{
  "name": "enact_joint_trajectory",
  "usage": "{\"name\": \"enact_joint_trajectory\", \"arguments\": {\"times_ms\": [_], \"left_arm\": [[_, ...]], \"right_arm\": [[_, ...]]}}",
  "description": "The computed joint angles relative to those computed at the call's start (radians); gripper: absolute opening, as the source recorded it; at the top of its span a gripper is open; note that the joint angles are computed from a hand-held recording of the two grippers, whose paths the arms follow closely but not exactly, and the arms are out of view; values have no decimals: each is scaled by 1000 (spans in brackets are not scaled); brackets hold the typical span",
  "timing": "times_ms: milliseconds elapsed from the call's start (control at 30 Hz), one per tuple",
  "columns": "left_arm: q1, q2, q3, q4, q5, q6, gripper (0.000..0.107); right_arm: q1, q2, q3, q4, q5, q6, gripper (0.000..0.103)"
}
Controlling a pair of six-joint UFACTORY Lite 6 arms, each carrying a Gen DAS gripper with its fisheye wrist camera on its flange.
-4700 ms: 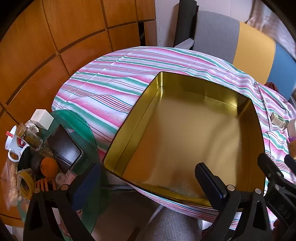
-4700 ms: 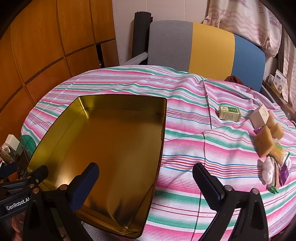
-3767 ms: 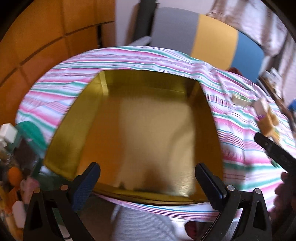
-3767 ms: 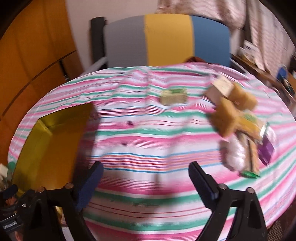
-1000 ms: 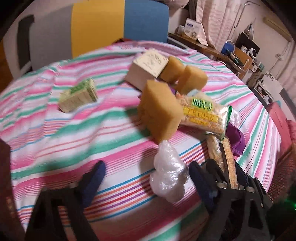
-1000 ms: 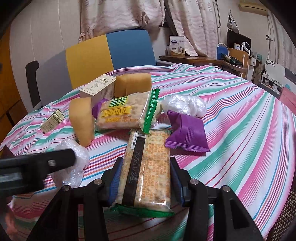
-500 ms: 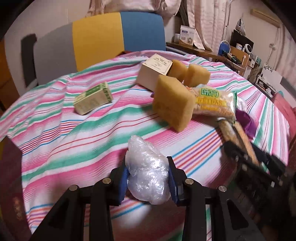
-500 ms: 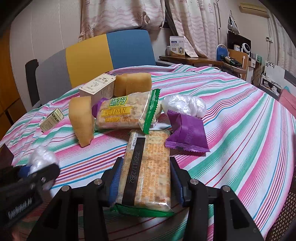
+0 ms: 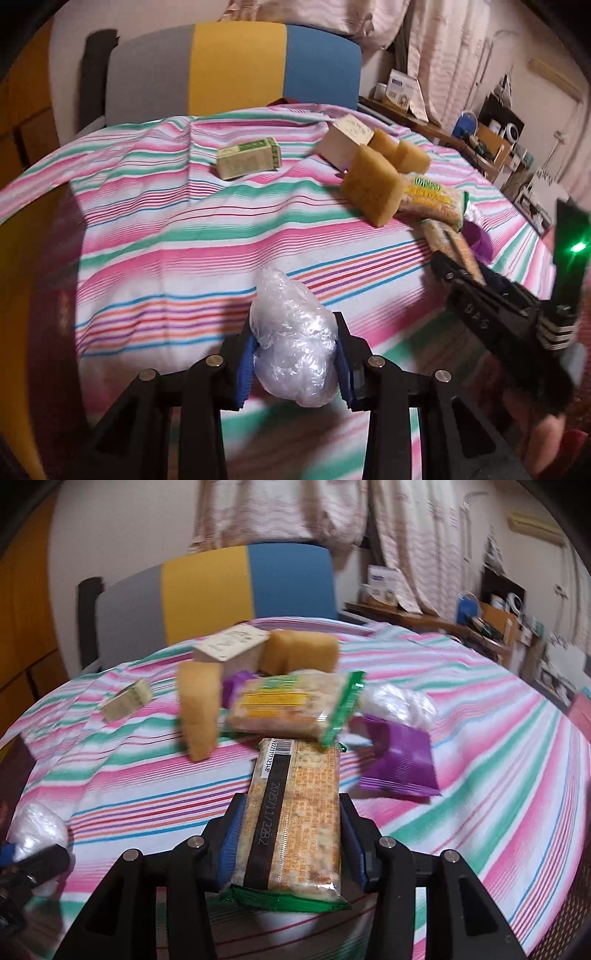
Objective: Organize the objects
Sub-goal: 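Carry the plastic bag into the gold tray and open the left gripper while the right carries the cracker pack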
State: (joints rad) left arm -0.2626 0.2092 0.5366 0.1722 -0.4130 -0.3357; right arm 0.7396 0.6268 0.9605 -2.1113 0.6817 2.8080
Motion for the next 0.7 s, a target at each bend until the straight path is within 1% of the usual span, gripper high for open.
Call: {"name": "enact_joint_trajectory", "arguments": {"times_ms": [100, 200, 233, 300, 367, 467, 533, 600, 667, 700], "left_arm": [[36, -109, -83, 52, 7, -28, 37], [92, -222, -149, 165, 32, -113, 37], [117, -253, -162, 227, 41, -162, 37], [159, -313, -190, 298, 64, -216, 37], [219, -371, -215, 436, 78, -330, 37], [332, -436, -242, 678, 73, -535, 37], [422, -478, -259, 825, 55, -645, 37], [498, -505, -270, 925, 39, -709, 37], [608, -514, -273, 1054, -11, -781, 37], [655, -521, -272, 1097, -18, -808, 37]], "right_arm": [[1, 6, 8, -26, -16, -8, 49], [-9, 4, -1, -59, -27, 22, 49], [-10, 3, 0, -57, -29, 19, 49], [-7, 3, 4, -46, -29, 8, 49], [-4, 5, 10, -36, -31, -4, 49], [5, 10, 14, -29, -31, -12, 49], [7, 8, 16, -26, -40, -21, 48], [9, -1, 12, -29, -57, -15, 48], [16, -9, 8, -43, -75, -1, 48], [27, -11, 11, -34, -84, -8, 48]]}}
